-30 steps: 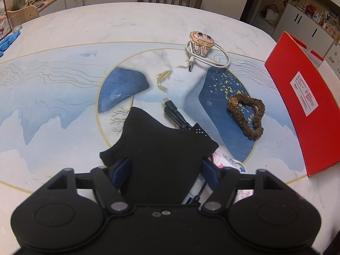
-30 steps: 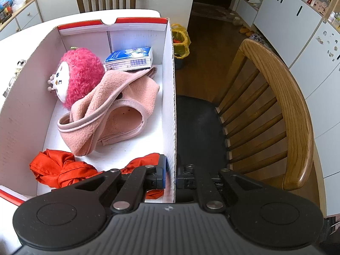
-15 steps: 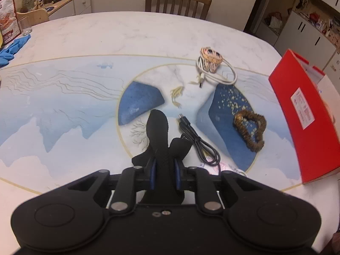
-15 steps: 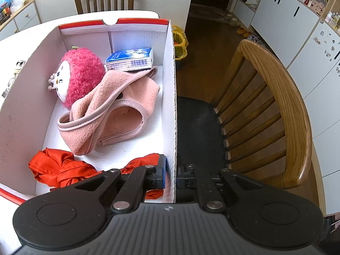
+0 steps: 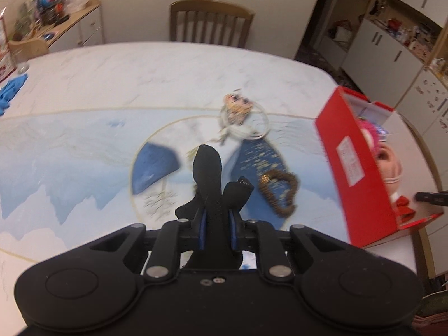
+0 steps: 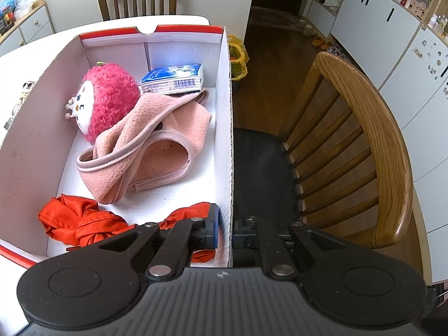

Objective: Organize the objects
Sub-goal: 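Carry the black cloth into the shoebox and release it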

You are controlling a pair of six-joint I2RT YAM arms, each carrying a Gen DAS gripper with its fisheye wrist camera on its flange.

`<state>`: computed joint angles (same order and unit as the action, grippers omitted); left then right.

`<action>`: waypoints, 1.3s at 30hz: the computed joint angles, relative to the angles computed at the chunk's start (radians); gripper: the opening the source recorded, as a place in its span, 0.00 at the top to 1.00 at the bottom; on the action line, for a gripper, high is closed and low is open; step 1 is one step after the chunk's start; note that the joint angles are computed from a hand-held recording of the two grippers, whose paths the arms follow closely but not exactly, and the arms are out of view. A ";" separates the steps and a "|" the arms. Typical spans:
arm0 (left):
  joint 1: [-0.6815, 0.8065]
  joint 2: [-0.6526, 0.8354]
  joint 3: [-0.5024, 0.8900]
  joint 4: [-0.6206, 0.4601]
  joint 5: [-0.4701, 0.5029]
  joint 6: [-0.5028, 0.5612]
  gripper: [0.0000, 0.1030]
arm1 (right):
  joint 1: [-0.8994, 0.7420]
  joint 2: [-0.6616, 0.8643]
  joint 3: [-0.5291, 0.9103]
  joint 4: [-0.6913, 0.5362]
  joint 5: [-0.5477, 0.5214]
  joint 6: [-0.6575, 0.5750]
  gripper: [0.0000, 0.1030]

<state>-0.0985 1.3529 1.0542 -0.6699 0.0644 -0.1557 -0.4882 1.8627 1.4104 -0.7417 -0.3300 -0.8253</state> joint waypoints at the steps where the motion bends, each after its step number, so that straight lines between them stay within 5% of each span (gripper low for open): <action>1: -0.016 0.002 0.014 -0.004 -0.002 -0.004 0.87 | -0.001 0.000 0.000 -0.001 -0.001 -0.004 0.93; 24: -0.395 0.248 0.349 0.001 -0.052 -0.072 0.87 | -0.037 0.064 0.104 -0.142 -0.053 -0.080 0.94; 39: -0.575 0.631 0.813 -0.090 -0.137 -0.005 0.86 | -0.075 0.125 0.249 -0.276 -0.150 -0.148 0.94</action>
